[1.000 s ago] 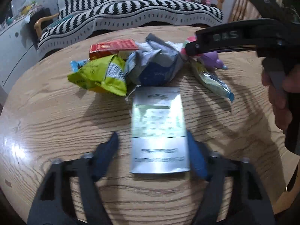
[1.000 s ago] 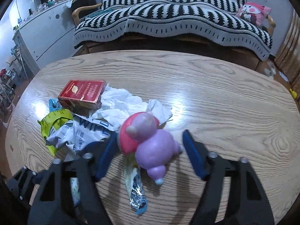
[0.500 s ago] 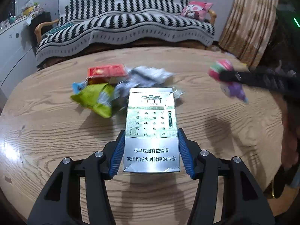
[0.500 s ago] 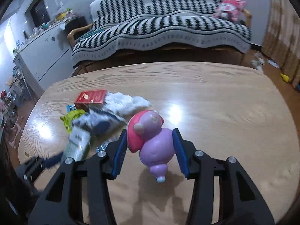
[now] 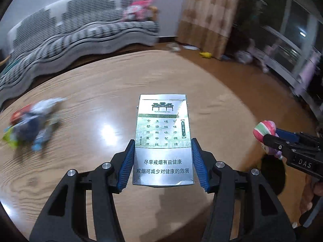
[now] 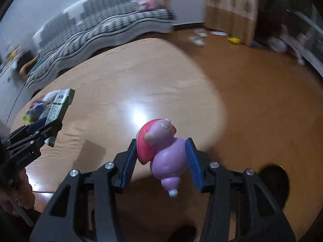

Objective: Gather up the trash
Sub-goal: 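Carry cigarette pack and toy to the bin and open both tools over it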

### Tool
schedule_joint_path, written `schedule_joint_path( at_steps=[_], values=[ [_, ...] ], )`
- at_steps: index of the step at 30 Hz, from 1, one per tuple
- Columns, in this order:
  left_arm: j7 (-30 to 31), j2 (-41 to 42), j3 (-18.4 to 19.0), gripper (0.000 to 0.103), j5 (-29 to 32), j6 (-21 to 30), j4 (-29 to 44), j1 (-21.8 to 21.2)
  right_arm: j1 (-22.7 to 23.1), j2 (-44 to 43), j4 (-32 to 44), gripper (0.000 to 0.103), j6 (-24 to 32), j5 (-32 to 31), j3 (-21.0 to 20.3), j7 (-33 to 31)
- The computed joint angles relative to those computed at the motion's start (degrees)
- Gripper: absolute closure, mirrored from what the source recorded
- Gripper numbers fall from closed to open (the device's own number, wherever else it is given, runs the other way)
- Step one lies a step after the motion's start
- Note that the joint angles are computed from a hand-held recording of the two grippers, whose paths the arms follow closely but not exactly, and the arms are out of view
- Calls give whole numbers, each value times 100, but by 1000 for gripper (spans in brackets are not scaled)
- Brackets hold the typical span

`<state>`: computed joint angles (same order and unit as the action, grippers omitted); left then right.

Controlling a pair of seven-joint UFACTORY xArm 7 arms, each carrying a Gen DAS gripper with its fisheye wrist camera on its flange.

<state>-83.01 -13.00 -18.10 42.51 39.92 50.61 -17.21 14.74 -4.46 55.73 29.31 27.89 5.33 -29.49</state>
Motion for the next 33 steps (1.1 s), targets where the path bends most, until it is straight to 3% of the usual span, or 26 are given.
schedule_joint_path(
  at_steps=[4, 8, 16, 26, 33],
  values=[
    [-65, 1480, -171, 50, 547, -153, 1354, -360, -551, -250, -396, 55, -6, 151, -560, -369],
    [182, 2701, -59, 50, 830, -249, 2581, -885, -1054, -131, -419, 55, 49, 254, -895, -617],
    [1281, 4609, 170, 50, 488, -278, 4701, -1786, -2063, 607, -105, 54, 259, -8, -1107, -650],
    [2473, 5858, 529, 50, -519, -65, 6394, -2305, -2623, 1234, 414, 53, 455, -111, -880, -451],
    [2957, 6121, 894, 50, -1108, -93, 6748, -2522, -2709, 1325, 553, 49, 470, -121, -787, -336]
  ],
)
